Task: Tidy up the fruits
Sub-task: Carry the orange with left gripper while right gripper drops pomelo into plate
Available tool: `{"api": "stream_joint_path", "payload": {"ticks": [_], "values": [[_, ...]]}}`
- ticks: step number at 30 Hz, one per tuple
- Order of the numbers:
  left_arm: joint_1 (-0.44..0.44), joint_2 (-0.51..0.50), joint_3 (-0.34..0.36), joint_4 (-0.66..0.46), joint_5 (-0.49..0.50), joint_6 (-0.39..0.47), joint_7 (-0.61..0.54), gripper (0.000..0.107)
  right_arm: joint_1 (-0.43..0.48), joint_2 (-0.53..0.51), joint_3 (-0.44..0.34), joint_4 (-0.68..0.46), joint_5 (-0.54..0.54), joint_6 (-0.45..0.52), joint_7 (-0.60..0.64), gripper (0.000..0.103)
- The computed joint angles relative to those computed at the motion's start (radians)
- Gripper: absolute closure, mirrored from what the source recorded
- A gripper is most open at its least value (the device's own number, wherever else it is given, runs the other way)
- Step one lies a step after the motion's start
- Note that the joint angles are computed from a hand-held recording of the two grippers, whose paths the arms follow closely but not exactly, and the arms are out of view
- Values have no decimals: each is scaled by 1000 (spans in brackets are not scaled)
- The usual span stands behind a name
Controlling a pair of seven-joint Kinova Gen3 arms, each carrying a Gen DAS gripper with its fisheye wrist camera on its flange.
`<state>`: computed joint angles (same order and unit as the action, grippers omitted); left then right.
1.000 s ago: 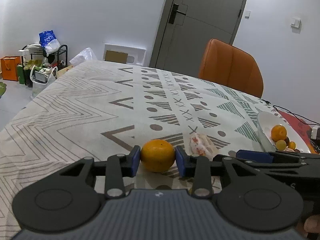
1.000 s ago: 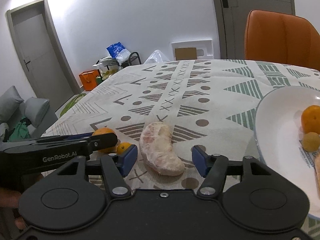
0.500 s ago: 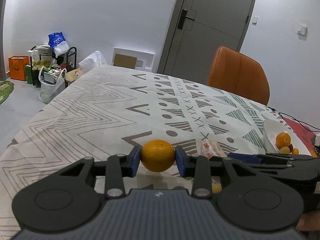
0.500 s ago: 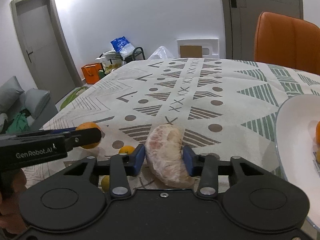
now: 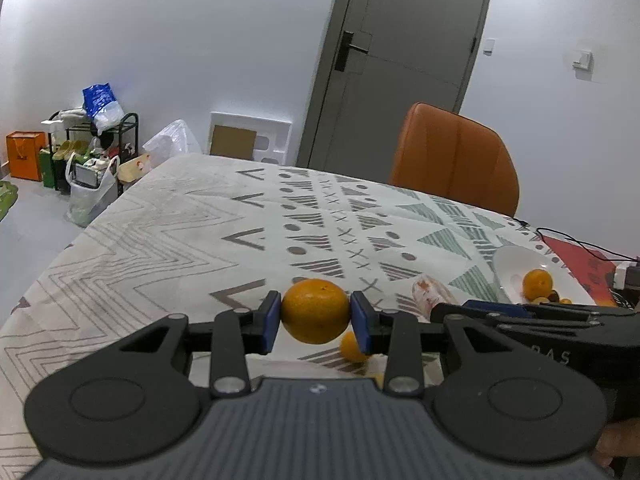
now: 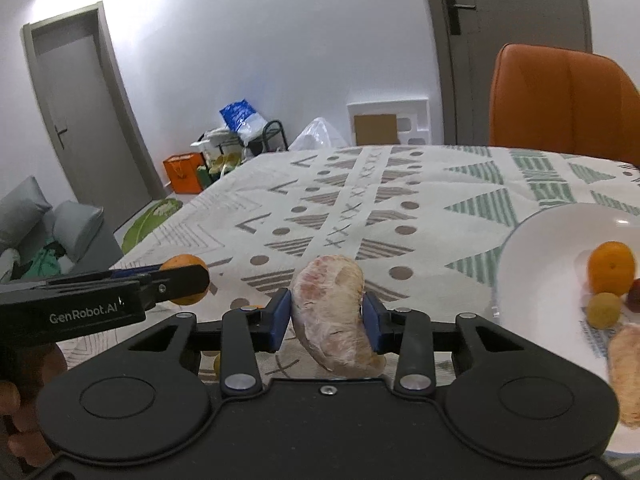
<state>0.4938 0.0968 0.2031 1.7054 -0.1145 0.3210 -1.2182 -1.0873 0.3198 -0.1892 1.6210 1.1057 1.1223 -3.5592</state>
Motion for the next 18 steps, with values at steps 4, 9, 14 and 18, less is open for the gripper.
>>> {"api": "stream_joint_path", "payload": {"ticks": [4, 9, 14, 18], "values": [[21, -3, 2, -4, -24, -1, 19, 71, -18, -22, -6, 22, 12, 46, -38, 66], [44, 0, 8, -14, -48, -1, 34, 71, -24, -44, -29, 52, 19, 103, -87, 66], [68, 9, 12, -29, -69, 4, 45, 71, -27, -64, -56, 85, 17, 151, -137, 66], [88, 18, 13, -40, -82, 4, 50, 71, -26, -77, -74, 105, 11, 180, -166, 66]]}}
